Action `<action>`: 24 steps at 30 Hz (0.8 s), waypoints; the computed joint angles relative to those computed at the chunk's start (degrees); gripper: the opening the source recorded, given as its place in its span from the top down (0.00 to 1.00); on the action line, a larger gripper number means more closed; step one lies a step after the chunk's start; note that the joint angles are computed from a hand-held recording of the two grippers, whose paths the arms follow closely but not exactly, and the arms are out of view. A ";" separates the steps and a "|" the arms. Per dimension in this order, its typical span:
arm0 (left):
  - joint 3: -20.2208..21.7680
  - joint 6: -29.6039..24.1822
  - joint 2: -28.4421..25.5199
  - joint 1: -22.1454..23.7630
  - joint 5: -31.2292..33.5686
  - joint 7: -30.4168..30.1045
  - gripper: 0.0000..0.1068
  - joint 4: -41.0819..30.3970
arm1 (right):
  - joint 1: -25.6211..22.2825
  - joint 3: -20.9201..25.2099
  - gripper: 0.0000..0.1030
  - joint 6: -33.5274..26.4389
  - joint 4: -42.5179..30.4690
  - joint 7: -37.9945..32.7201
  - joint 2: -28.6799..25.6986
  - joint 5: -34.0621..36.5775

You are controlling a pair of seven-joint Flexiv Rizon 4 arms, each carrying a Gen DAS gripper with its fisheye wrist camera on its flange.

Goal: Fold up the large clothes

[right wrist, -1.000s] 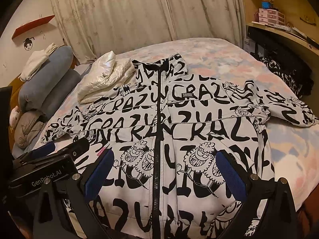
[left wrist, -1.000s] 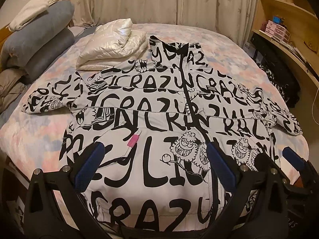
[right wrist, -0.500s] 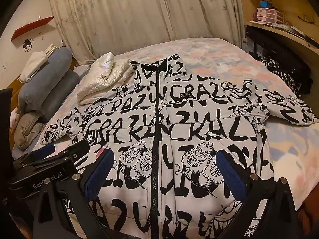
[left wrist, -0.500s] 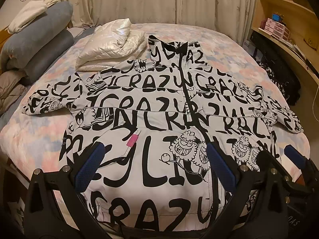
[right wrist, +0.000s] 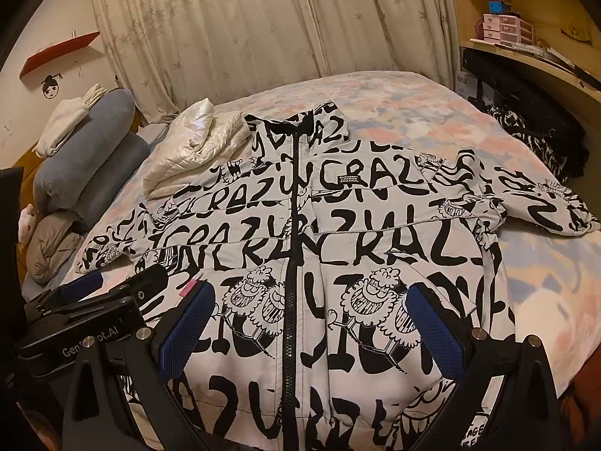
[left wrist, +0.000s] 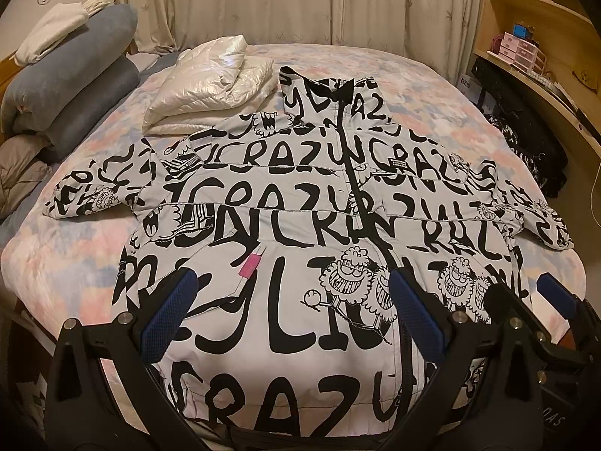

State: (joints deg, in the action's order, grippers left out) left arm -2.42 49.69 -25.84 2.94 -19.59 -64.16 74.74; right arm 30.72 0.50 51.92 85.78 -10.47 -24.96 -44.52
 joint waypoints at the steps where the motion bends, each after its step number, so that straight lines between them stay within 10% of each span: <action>1: -0.02 -0.13 -0.07 0.00 -0.01 -0.06 0.06 -0.17 | 0.02 -0.04 0.00 -0.02 0.03 0.07 0.02 -0.09; 24: -2.34 -2.99 -1.90 0.13 -3.24 1.01 0.06 -5.21 | -1.37 -0.06 0.00 -0.47 -0.01 0.32 2.41 -5.11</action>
State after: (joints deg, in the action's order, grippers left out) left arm -4.76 46.70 -27.74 3.07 -22.83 -63.15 69.53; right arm 29.35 0.43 51.45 85.77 -10.15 -22.55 -49.63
